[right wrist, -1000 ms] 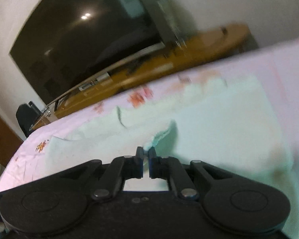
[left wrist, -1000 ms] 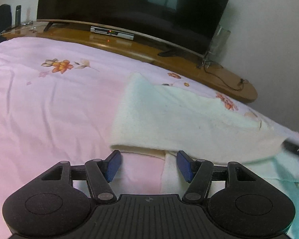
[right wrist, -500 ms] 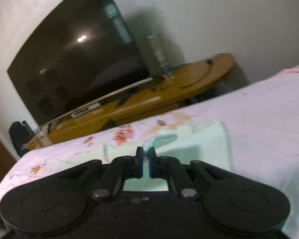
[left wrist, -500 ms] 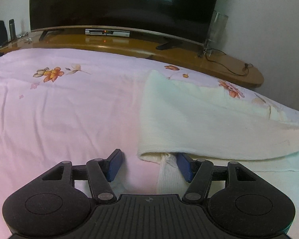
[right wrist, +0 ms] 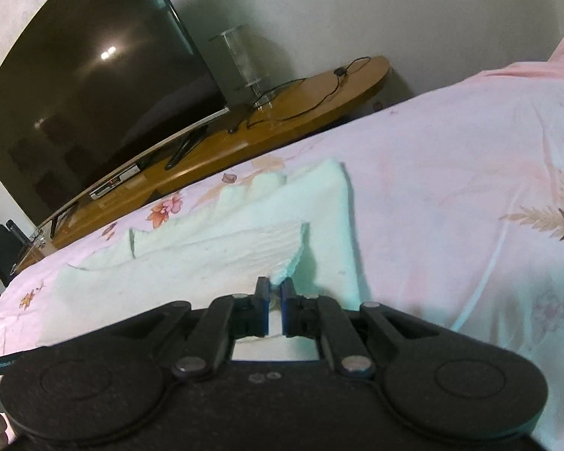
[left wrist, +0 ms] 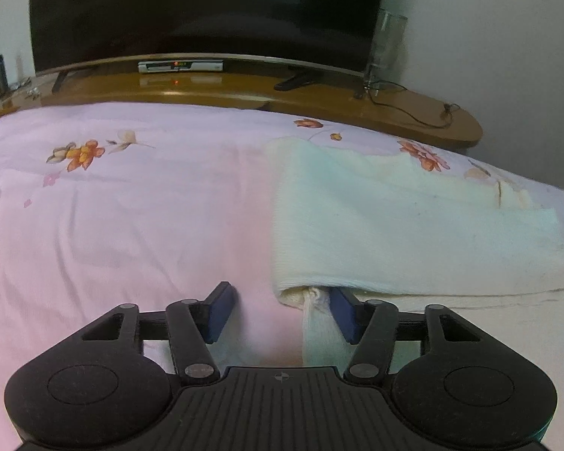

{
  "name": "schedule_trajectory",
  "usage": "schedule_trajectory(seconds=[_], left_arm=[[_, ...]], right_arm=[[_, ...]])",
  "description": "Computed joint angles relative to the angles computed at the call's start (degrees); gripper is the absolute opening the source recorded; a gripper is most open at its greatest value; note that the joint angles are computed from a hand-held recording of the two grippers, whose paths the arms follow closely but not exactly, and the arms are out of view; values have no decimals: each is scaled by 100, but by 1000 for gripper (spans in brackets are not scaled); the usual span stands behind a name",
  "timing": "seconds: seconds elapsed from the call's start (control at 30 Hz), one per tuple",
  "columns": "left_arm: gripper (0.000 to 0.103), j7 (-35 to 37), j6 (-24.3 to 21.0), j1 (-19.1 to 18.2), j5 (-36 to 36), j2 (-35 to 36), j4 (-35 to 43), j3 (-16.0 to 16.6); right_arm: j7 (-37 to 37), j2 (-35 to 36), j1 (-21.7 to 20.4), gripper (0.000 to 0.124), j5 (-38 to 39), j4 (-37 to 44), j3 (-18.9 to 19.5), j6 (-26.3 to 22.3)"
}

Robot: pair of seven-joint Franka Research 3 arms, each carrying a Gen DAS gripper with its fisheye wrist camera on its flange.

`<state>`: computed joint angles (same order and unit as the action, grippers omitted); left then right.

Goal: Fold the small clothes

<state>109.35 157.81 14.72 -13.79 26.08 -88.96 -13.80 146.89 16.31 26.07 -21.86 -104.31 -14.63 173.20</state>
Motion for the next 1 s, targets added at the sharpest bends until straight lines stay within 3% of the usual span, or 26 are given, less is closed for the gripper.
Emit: schedule_trajectory(seconds=[0.1, 0.13, 0.17, 0.23, 0.33, 0.4, 0.5, 0.63, 0.7, 0.77, 0.87, 0.9, 1.0], left_arm=[[48, 166, 57, 102, -159, -40, -78, -129], [40, 269, 77, 152, -246, -62, -114, -195], [30, 398, 99, 185, -311, -90, -152, -253], [24, 552, 285, 124, -296, -167, -283, -250], [24, 448, 508, -74, -13, -240, -417, -75], [24, 430, 502, -5, -98, -255, -422, -147], [24, 709, 681, 341, -667, -265, -489, -519], [24, 682, 453, 296, -720, -174, -333, -432], [23, 713, 636, 198, -597, -191, -447, -346], [13, 852, 833, 298, -734, -229, -581, -489], [9, 1094, 1180, 494, -940, -318, -858, -734], [8, 1115, 1241, 519, -966, -320, -884, -774], [8, 1264, 1428, 762, -1208, -295, -961, -1076]], right_arm=[[542, -238, 366, 6, -593, -258, -428, 163], [708, -281, 410, 6, -761, -316, -478, 164], [687, -258, 333, 6, -774, -278, -380, 10], [435, -176, -1, 6, -467, -170, 10, -356], [301, -127, -240, 7, -252, -145, 256, -354], [254, -117, -273, 7, -241, -127, 299, -348], [194, -135, -310, 7, -213, -173, 333, -322], [184, -132, -324, 7, -124, -188, 335, -252], [318, -116, -231, 7, -229, -179, 217, -204], [634, -145, -13, 6, -616, -197, -48, -127], [1288, -264, 261, 6, -1428, -234, -426, 97], [1343, -287, 263, 6, -1632, -198, -425, -36], [108, -143, -461, 6, -370, -64, 440, -631]])
